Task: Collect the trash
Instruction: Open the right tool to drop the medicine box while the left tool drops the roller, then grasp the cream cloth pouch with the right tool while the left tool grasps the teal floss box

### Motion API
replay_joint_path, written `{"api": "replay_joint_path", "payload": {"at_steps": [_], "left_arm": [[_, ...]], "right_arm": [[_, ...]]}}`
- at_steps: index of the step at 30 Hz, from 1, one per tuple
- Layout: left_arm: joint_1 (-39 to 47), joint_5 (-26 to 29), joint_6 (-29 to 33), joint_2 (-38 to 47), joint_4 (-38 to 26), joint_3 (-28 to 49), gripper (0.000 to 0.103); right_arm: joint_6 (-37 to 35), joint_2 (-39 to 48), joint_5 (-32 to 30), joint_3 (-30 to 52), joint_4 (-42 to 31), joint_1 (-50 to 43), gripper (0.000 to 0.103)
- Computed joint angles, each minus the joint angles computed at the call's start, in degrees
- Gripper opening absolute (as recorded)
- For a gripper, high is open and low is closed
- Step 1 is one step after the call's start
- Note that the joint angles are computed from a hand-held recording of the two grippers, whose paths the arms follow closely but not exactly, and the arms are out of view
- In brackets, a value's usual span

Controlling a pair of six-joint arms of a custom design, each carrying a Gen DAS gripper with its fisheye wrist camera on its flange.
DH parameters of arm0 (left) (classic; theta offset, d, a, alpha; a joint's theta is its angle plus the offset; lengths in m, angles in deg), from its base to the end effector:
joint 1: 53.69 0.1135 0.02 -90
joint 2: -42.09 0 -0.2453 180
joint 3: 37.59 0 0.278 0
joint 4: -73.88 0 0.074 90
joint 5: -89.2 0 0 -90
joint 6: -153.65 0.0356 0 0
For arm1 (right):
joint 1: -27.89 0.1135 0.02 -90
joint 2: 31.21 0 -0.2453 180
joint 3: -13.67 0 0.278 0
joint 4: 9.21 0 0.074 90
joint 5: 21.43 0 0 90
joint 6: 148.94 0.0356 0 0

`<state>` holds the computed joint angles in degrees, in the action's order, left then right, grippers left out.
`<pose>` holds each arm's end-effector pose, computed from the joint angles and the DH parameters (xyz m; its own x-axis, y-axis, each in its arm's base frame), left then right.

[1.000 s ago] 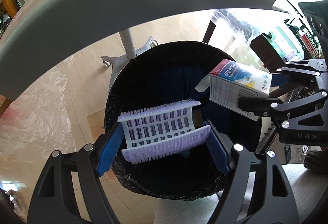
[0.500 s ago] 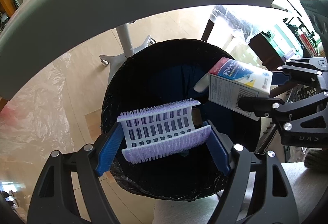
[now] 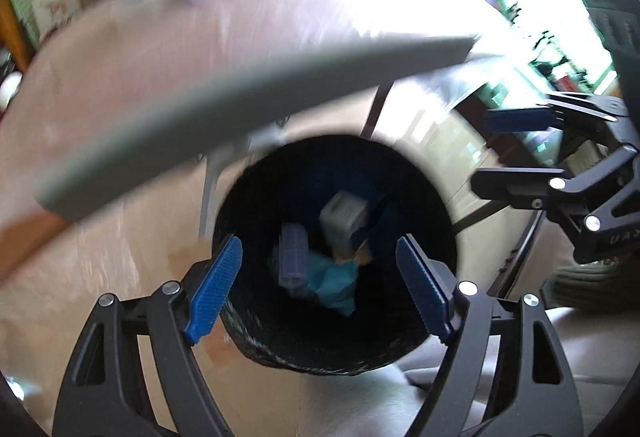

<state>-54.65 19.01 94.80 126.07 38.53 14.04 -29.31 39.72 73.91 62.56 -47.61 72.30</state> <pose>0.2697 -0.0166 0.1092 -0.7170 0.4988 -0.4869 0.6021 0.7952 -0.0721 0.1820 0.1737 0.1458 -0.8684 -0.1616 -0.4688 -0.2699 0.9471 0.1735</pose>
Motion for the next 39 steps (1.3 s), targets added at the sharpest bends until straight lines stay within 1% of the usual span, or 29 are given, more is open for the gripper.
{"api": "replay_joint_path", "payload": {"at_steps": [1, 2, 4, 5, 6, 8, 11, 12, 13, 14, 15, 17, 19, 20, 23, 25, 26, 27, 29, 30, 32, 33, 35, 39], "left_arm": [[0.5, 1.7, 0.8, -2.9, -1.1, 0.0, 0.091], [1.0, 3.1, 1.1, -5.8, -1.8, 0.0, 0.094], [2.3, 6.1, 0.3, -10.9, -1.4, 0.7, 0.098], [3.0, 7.3, -0.7, -11.9, -1.1, 1.7, 0.099], [3.9, 8.6, -2.7, -12.2, -0.4, 3.5, 0.101], [5.7, 10.9, -7.4, -10.7, 1.6, 7.2, 0.101], [7.4, 13.0, -13.8, -5.2, 3.3, 13.5, 0.101], [8.0, 12.9, -17.7, -2.7, 5.3, 15.7, 0.101], [8.3, 12.3, -20.2, -1.4, 6.9, 16.6, 0.101], [8.7, 11.4, -23.3, 0.5, 9.0, 18.0, 0.101], [8.6, 10.7, -25.1, 2.0, 10.6, 19.0, 0.101], [9.0, 10.1, -23.8, 6.1, 9.7, 23.1, 0.101], [7.7, 6.1, -19.0, 11.5, 6.6, 29.0, 0.101], [6.9, 4.0, -17.0, 13.9, 6.0, 31.2, 0.101], [5.3, -0.9, -14.7, 20.8, 5.1, 37.2, 0.101], [5.1, -2.7, -13.6, 24.7, 4.1, 40.7, 0.101], [5.0, -2.8, -13.0, 27.9, 2.4, 44.2, 0.101], [5.0, -2.6, -12.5, 29.7, 1.0, 46.0, 0.101], [4.3, -2.4, -11.6, 33.7, -2.7, 50.5, 0.101], [3.7, -2.7, -11.1, 35.6, -3.7, 52.4, 0.101], [3.4, -3.6, -9.5, 38.6, -4.8, 55.7, 0.101], [2.9, -4.9, -8.3, 40.5, -5.5, 57.7, 0.101], [2.5, -5.6, -6.8, 43.9, -8.0, 62.5, 0.101], [3.0, -4.7, -5.4, 48.5, -12.5, 69.6, 0.101]], "right_arm": [[-0.7, -3.7, 2.2, 0.3, -1.2, 1.1, 0.083], [-1.0, -5.2, 3.4, 0.6, -1.6, 1.5, 0.085], [-2.8, -10.1, 8.3, 2.6, -2.3, 2.7, 0.091], [-3.5, -11.0, 9.6, 3.3, -2.1, 2.7, 0.094], [-4.6, -12.4, 12.4, 4.3, -0.8, 2.8, 0.099], [-6.6, -14.0, 15.5, 5.2, 2.8, 2.0, 0.099], [-8.6, -13.6, 15.2, 6.6, 11.0, -3.0, 0.099], [-8.0, -13.2, 15.9, 6.7, 12.3, -4.2, 0.099], [-6.6, -11.4, 17.3, 8.1, 12.6, -5.8, 0.099], [-4.9, -7.6, 18.3, 11.6, 10.2, -7.7, 0.099], [-5.2, -5.1, 17.3, 13.6, 8.8, -9.6, 0.099], [-8.0, 0.2, 13.7, 17.2, 8.0, -13.2, 0.099], [-8.8, 4.5, 12.2, 20.2, 7.2, -15.3, 0.099], [-9.2, 7.2, 11.3, 22.1, 6.7, -16.5, 0.099], [-9.1, 16.2, 8.3, 27.9, 6.4, -20.3, 0.099], [-8.3, 19.2, 8.4, 29.6, 6.2, -20.5, 0.099], [-8.4, 20.8, 8.2, 30.5, 6.2, -20.6, 0.099], [-8.6, 23.3, 7.7, 32.1, 5.9, -20.8, 0.098], [-9.5, 28.6, 7.0, 36.3, 4.7, -21.6, 0.094], [-9.9, 30.6, 6.6, 37.9, 4.5, -22.0, 0.090], [-10.4, 35.9, 6.0, 42.3, 2.9, -22.7, 0.086], [-10.6, 37.1, 5.8, 43.2, 2.5, -22.8, 0.083], [-10.8, 40.7, 5.1, 46.5, 1.1, -23.3, 0.081], [-11.2, 47.2, 3.6, 53.2, -1.6, -24.2, 0.074]]}}
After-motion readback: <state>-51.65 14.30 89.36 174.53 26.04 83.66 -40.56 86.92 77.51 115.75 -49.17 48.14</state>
